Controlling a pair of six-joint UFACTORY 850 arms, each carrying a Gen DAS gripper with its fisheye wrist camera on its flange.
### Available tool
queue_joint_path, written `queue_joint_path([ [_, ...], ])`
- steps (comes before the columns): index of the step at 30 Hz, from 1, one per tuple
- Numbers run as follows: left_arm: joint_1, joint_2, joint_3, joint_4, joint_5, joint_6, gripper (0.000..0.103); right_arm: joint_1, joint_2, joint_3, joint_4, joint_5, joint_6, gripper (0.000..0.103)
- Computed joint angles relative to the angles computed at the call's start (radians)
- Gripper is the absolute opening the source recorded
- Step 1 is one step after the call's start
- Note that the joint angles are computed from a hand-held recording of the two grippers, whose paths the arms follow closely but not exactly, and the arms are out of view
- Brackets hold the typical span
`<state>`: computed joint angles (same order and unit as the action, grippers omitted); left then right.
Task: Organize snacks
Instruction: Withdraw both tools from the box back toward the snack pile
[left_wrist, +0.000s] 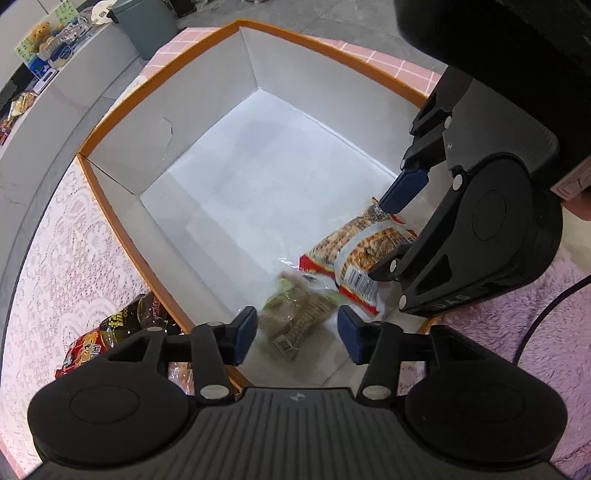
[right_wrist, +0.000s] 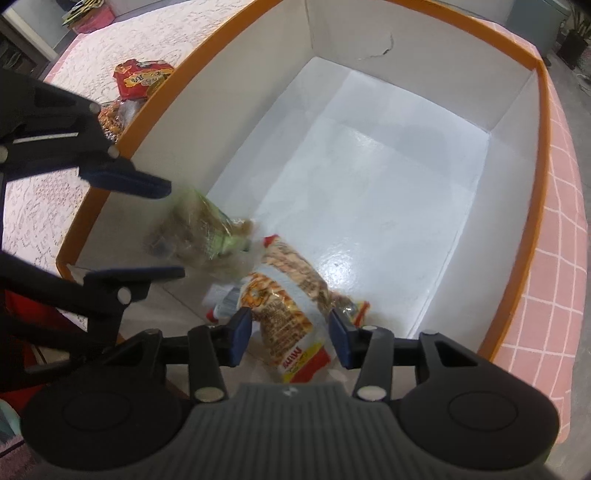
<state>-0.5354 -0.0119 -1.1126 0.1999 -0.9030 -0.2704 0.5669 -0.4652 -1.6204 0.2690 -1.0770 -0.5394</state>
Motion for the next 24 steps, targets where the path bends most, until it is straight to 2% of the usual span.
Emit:
queue_joint_path([
  [4,-0.01,0.031,0.012,0.035,0.011,-0.04,0.064,0.003,0.019,0.012,-0.005,0.016,0.014,0.055],
  [11,-0.026,0.135,0.061,0.082,0.05,-0.124,0.064,-0.005,0.076,0.061,0.032,0.08,0.04,0.057],
  [15,-0.039,0.218,0.116,0.161,0.079,-0.235,0.064,-0.007,0.13,0.115,0.058,0.143,0.062,0.058],
  [18,-0.058,0.295,0.168,0.26,0.099,-0.357,0.064,0.005,0.193,0.181,0.05,0.235,0.092,0.062],
  [21,-0.077,0.371,0.221,0.368,0.102,-0.51,0.064,0.025,0.263,0.254,0.049,0.345,0.118,0.062],
  [24,-0.113,0.442,0.273,0.494,0.069,-0.666,0.064,0.051,0.33,0.328,0.082,0.455,0.127,0.062],
])
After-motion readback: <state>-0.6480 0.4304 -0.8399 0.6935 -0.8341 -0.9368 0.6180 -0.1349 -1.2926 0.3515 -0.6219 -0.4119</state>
